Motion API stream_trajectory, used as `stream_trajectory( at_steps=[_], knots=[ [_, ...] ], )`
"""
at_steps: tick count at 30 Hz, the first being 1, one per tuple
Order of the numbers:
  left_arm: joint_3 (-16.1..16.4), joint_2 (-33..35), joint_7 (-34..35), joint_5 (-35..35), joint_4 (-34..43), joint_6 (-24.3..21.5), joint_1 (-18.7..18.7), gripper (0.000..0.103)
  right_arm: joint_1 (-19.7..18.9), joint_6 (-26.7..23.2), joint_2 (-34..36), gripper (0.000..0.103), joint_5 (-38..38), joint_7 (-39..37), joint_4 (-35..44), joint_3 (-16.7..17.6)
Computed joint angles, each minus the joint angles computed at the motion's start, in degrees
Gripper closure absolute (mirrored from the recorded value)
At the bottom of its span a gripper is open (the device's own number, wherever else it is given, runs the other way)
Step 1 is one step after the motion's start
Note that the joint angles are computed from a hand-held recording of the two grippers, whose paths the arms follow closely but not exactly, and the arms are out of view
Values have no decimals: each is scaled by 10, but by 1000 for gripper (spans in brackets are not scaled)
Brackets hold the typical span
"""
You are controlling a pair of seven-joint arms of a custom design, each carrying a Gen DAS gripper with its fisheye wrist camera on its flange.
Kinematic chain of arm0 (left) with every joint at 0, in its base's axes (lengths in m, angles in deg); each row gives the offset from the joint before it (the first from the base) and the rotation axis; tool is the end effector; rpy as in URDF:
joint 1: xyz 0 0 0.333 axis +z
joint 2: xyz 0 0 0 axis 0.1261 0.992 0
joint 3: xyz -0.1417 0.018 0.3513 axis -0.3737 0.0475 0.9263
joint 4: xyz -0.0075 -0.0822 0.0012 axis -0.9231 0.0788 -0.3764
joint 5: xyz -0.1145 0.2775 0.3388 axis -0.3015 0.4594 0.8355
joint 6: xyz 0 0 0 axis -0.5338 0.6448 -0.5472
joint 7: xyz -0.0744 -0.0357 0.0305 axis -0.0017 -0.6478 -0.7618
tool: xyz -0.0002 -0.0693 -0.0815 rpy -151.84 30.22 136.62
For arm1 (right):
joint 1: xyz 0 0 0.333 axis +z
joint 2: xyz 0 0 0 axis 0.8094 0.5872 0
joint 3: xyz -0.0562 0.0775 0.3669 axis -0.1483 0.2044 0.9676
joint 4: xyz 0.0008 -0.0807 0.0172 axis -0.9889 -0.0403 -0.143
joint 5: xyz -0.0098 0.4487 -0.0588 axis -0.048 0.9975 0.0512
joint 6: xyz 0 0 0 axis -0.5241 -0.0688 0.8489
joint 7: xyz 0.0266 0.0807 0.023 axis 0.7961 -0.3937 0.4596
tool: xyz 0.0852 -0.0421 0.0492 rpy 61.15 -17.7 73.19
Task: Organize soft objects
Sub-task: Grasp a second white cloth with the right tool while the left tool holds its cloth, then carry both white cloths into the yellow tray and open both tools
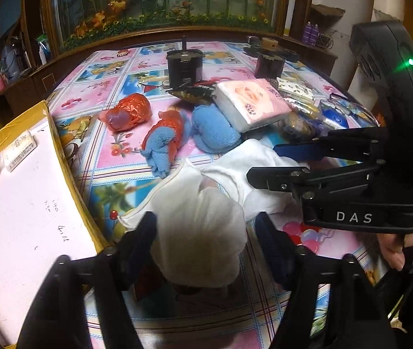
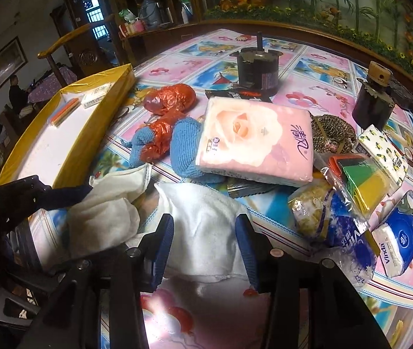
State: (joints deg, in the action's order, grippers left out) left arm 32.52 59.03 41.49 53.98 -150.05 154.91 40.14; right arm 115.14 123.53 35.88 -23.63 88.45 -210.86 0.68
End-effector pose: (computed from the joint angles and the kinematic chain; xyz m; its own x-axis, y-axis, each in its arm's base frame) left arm 0.6131 -0.2328 0.2759 -0.8342 -0.5507 0.0309 -0.4455 0.6396 -0.6265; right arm 0.5428 0.2052 0.2732 -0.1725 -0.9720 -0.1593 -0.7739 0.2338 -0.5886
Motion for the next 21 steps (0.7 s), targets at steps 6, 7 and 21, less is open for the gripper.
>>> stream_trajectory(
  at_steps=[6,7,21],
  knots=[
    [13,-1,-31,26,1,19,-6,86,85,-20,27,77,-4,20,-1,-86],
    [8,2,-34,25,2,16,-1,86,60,-9,15,79,-14,28,-6,-63],
    [-107,60,-21,21,-4,-15,114,86,-239,155,-54,85,-98,66,-50,238]
  ],
)
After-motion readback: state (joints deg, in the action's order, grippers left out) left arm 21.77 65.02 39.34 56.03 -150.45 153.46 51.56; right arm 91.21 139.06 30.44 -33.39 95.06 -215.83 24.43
